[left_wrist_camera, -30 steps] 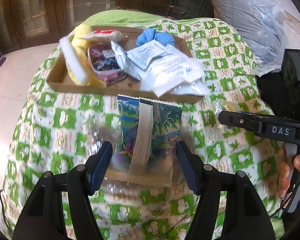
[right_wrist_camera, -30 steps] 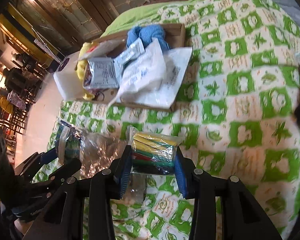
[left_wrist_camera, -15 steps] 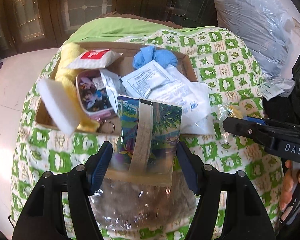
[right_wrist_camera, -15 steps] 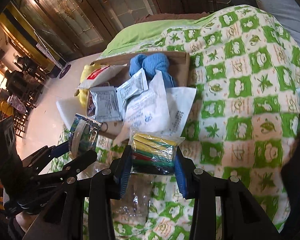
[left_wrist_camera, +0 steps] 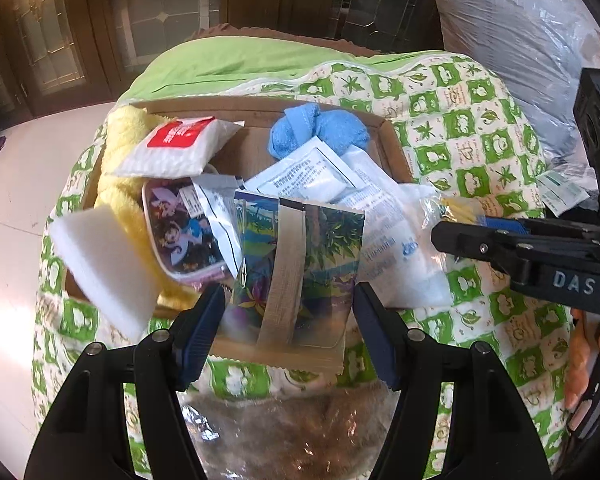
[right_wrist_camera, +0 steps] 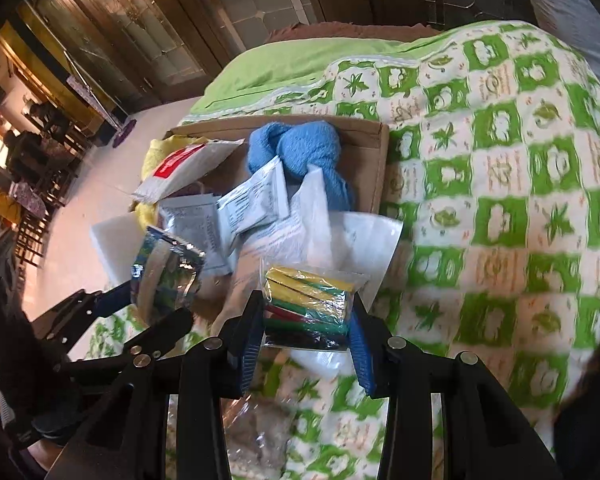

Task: Organize soft objects
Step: 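Carry the picture packet and stick bag into the tray and open both grippers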

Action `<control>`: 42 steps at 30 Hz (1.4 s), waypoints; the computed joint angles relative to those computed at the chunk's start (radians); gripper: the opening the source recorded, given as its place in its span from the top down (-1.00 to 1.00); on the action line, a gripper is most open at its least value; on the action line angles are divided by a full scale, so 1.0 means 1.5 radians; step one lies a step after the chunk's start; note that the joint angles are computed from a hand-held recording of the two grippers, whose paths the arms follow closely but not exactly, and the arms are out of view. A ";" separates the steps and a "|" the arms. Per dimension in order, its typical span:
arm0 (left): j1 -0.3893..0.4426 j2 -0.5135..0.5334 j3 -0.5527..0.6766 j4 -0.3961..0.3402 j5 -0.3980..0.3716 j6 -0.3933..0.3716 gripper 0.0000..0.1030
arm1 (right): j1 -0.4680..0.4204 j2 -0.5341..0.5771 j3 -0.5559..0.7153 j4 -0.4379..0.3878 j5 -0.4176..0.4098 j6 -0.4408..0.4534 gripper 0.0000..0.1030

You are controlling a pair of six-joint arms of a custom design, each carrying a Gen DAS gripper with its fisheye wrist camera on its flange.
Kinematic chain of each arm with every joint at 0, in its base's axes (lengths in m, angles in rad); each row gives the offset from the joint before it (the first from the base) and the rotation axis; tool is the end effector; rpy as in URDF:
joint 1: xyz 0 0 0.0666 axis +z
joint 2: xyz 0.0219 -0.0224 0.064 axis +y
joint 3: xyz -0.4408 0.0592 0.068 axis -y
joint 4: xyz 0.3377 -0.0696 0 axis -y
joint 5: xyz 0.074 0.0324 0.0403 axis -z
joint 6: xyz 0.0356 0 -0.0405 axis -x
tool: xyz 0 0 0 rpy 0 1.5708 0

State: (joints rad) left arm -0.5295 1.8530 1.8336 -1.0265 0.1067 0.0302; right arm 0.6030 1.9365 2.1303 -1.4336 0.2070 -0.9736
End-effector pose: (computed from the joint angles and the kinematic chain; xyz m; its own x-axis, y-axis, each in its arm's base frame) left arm 0.5177 -0.3078 0.4337 -0.7631 0.4118 -0.4981 0.5255 0.8440 -0.1073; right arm 0.5065 0.3394 0.4800 -0.8515 0.3963 -0.3435 0.3629 0.9181 0.1594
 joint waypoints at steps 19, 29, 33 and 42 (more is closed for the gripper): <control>0.013 0.067 0.062 -0.019 -0.018 0.003 -0.28 | -0.041 0.112 0.130 -0.022 -0.034 0.080 0.24; 0.010 0.075 0.075 -0.020 -0.032 0.004 -0.31 | -0.052 0.147 0.172 -0.019 -0.026 0.079 0.24; 0.006 0.071 0.070 -0.021 -0.046 -0.007 -0.32 | -0.050 0.154 0.184 -0.027 -0.023 0.086 0.19; 0.005 0.069 0.077 -0.027 -0.046 -0.001 -0.33 | -0.048 0.136 0.168 -0.009 -0.007 0.077 -0.33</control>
State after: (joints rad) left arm -0.5226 1.9568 1.9497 -1.0674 0.0371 0.0294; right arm 0.5306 2.1412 2.3818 -1.4467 0.1966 -0.8579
